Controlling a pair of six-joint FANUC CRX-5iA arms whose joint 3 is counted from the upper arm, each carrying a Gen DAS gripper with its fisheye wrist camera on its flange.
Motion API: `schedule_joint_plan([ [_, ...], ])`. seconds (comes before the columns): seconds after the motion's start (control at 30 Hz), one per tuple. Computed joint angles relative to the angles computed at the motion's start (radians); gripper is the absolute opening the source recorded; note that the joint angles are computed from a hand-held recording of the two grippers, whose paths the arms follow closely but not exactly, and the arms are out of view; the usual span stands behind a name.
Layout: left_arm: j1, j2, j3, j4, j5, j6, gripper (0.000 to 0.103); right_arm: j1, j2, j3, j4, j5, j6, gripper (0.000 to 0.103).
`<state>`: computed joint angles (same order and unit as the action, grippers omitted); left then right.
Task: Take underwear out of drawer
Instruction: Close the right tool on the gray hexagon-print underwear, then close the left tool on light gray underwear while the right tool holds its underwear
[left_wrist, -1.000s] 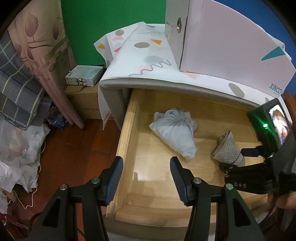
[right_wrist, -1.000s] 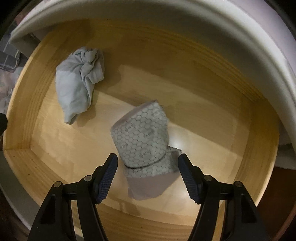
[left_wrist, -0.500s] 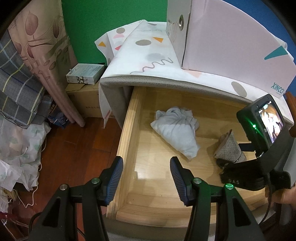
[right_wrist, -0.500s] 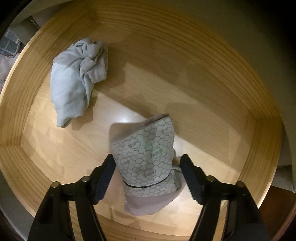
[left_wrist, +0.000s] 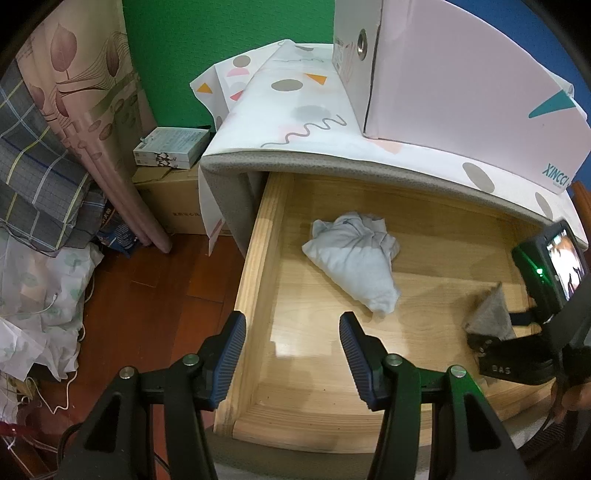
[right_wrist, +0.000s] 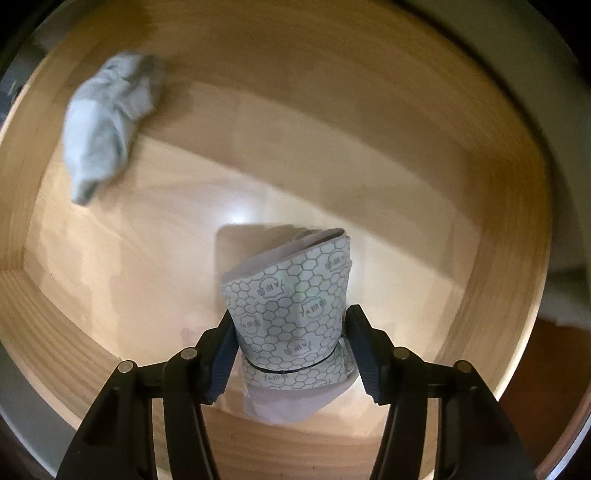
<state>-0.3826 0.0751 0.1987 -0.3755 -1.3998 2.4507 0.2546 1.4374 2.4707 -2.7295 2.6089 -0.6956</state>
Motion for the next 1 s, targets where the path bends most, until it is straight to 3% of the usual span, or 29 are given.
schedule_joint_plan([
  [0.27,0.000,-0.004,-0.005,-0.001,0.003,-0.001,0.054,-0.053,-0.043,-0.091,0.012,0.006,-0.134,0.051],
  [0.47,-0.001,-0.003,-0.001,-0.001,-0.001,-0.002,0.054,-0.097,-0.083,-0.192,-0.079,-0.021,-0.357,0.050],
  [0.6,0.000,0.001,0.002,0.001,-0.004,-0.006,0.054,-0.101,-0.104,-0.240,-0.086,-0.036,-0.415,0.050],
  [0.9,-0.005,0.033,0.034,0.003,-0.034,-0.038,0.054,-0.087,-0.071,-0.109,0.002,0.057,-0.389,0.048],
  [1.0,0.019,0.028,0.013,0.056,-0.002,-0.077,0.054,-0.079,-0.066,-0.093,0.014,0.068,-0.389,0.048],
])
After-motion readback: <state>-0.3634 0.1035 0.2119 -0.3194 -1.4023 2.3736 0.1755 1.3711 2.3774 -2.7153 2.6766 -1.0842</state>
